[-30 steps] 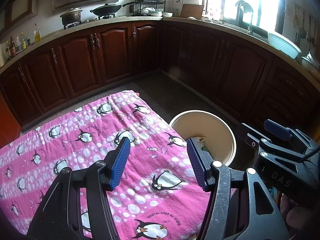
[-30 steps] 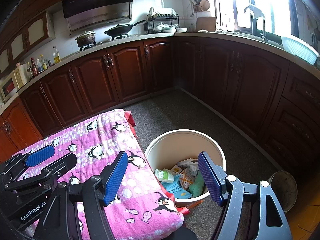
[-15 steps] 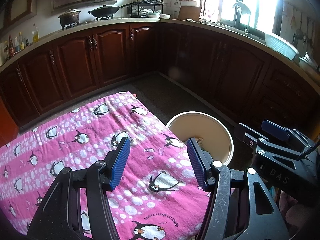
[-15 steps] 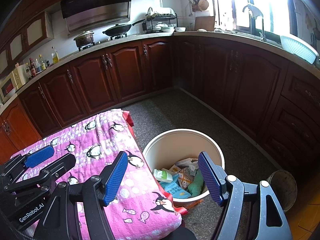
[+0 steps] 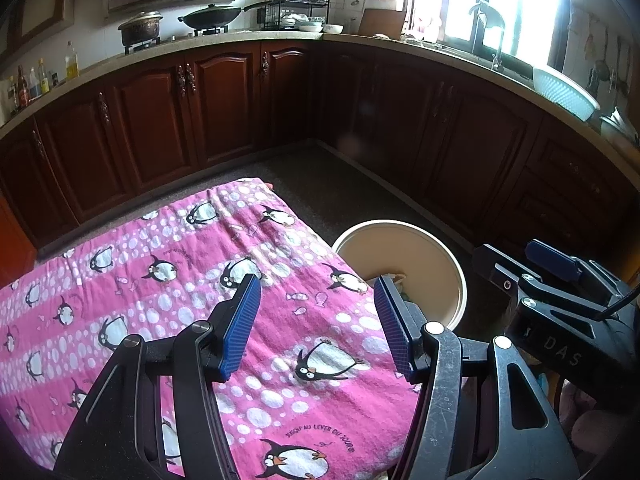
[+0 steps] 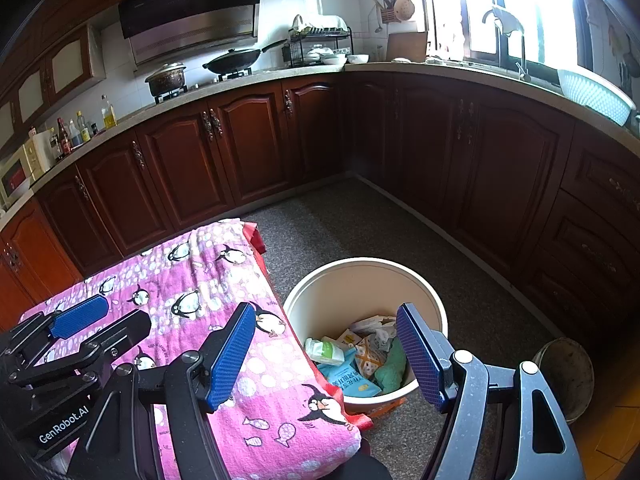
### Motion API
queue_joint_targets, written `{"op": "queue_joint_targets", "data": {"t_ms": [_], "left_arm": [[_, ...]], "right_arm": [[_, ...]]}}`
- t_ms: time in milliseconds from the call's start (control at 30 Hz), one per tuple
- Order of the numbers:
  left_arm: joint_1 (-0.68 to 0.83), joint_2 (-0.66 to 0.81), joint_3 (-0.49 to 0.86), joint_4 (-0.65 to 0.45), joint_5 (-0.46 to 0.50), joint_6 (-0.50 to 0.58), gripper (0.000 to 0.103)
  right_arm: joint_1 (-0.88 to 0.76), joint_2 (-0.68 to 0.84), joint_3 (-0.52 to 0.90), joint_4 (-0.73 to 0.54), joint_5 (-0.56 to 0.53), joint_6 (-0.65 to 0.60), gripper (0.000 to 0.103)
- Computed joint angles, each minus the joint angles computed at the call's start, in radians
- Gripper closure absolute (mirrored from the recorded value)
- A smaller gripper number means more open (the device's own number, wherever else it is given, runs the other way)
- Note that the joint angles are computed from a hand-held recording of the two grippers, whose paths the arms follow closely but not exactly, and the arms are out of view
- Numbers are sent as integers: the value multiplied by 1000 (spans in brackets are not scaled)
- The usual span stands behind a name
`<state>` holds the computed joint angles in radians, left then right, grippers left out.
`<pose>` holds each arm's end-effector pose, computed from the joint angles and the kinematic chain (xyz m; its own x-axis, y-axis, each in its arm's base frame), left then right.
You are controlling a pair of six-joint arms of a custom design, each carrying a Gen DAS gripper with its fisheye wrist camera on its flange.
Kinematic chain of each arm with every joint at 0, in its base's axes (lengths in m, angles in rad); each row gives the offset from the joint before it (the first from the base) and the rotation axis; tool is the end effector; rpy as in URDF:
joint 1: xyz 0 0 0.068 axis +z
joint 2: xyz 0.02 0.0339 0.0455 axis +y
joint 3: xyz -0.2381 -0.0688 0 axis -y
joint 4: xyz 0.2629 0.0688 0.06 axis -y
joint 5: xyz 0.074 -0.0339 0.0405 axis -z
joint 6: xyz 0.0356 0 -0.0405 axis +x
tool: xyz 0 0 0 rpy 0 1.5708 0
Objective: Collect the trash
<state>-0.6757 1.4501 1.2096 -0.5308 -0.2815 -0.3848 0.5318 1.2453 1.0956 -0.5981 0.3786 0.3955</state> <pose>0.2703 -0.2040 0.2701 -0.6713 0.0760 -0.7373 0.2087 0.9739 -0.0897 0.2577 0.1364 0.2864 -0.6324 0.0433 -0.7734 0.0066 0.9987 0.0505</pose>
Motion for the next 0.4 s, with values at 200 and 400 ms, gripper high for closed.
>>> {"op": "queue_joint_targets", "data": {"t_ms": [200,400], "left_arm": [[-12,-2,-3,8,-23,10,45],[-16,2,3,-5,-42,5,45]], "right_arm": [[0,1,-1,1,-1,0,33],[-1,-1,-3,2,1,1,32]]}}
